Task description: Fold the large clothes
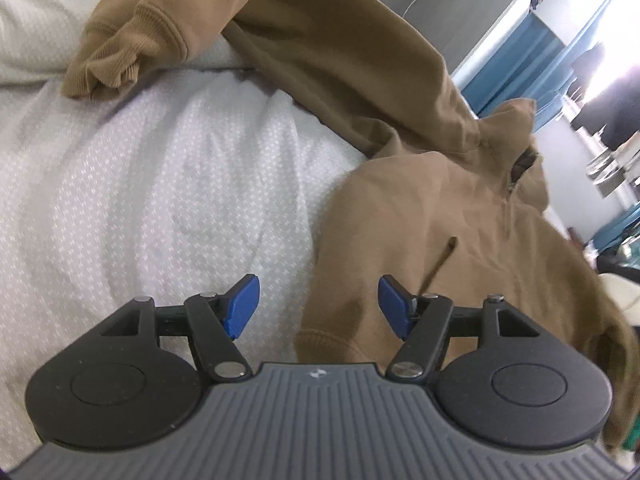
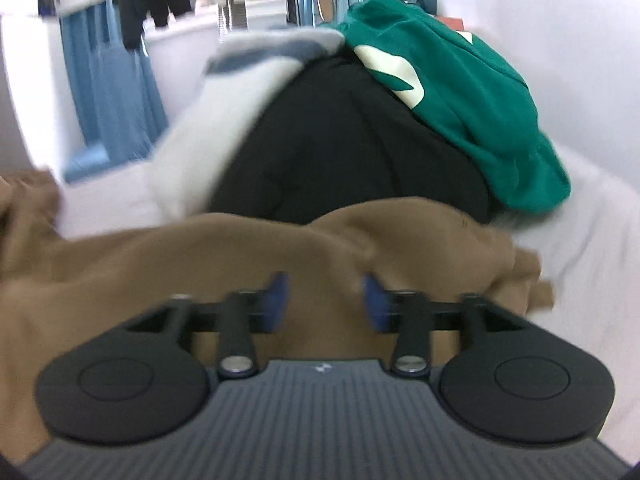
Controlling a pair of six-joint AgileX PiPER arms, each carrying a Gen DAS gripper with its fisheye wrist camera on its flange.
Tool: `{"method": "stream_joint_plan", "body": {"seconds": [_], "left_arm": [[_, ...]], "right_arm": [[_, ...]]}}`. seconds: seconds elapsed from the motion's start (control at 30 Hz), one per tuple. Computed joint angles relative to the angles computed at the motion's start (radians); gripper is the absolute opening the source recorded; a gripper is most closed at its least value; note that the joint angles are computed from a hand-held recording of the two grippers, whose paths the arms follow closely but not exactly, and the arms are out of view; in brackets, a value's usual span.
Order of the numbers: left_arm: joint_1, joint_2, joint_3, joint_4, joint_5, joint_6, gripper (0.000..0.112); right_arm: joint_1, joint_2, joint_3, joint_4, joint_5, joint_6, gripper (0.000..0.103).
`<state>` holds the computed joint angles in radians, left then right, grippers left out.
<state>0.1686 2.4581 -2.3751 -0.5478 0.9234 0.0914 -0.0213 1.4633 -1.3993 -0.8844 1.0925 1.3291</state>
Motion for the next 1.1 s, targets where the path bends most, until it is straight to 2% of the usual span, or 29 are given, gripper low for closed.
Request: {"method": "stream_joint_plan", "body": {"seconds": [0.07, 0.13, 0.23, 0.3, 0.43, 0.57, 0.7, 0.77, 0.8, 0.9, 1.03, 1.1], "left_arm": [[0.008, -0.027, 0.047, -0.042, -0.016, 0.038, 0.071], [0.013, -0.070, 0.125, -0.077, -0.056, 0.087, 0.072], [0.008, -0.107, 0.176, -0.079, -0.086, 0.112, 0.072], [0.008, -0.130, 0.211, -0.083, -0.098, 0.128, 0.072], [0.004, -0.133, 0.209, -0.059, -0.082, 0.123, 0.072], [-0.010, -0.097, 0.163, -0.004, -0.065, 0.079, 0.072], [-0.018, -0.039, 0.079, 0.024, -0.030, 0.030, 0.072], [-0.033, -0.010, 0.033, 0.081, -0.024, -0.016, 0.072], [-0.042, -0.002, 0.021, 0.110, -0.027, -0.029, 0.072], [-0.053, 0.012, 0.011, 0.137, -0.038, -0.041, 0.072], [-0.061, 0.013, 0.021, 0.142, -0.061, -0.033, 0.073], [-0.067, 0.021, 0.014, 0.146, -0.071, -0.037, 0.073]], "right_arm": [[0.098, -0.046, 0.015, -0.034, 0.057, 0.077, 0.071], [0.200, -0.101, 0.046, -0.040, 0.075, 0.172, 0.079], [0.320, -0.165, 0.074, 0.028, 0.046, 0.241, 0.079], [0.422, -0.187, 0.086, 0.055, 0.039, 0.275, 0.085], [0.539, -0.193, 0.113, 0.108, -0.016, 0.249, 0.088], [0.503, -0.177, 0.160, 0.271, -0.134, 0.063, 0.088], [0.402, -0.187, 0.231, 0.412, -0.228, 0.038, 0.088], [0.337, -0.190, 0.269, 0.494, -0.296, 0.018, 0.088], [0.330, -0.183, 0.276, 0.495, -0.304, 0.031, 0.088], [0.405, -0.157, 0.270, 0.357, -0.220, 0.193, 0.087], [0.403, -0.171, 0.292, 0.275, -0.191, 0.309, 0.087], [0.418, -0.160, 0.284, 0.224, -0.113, 0.361, 0.088]]}}
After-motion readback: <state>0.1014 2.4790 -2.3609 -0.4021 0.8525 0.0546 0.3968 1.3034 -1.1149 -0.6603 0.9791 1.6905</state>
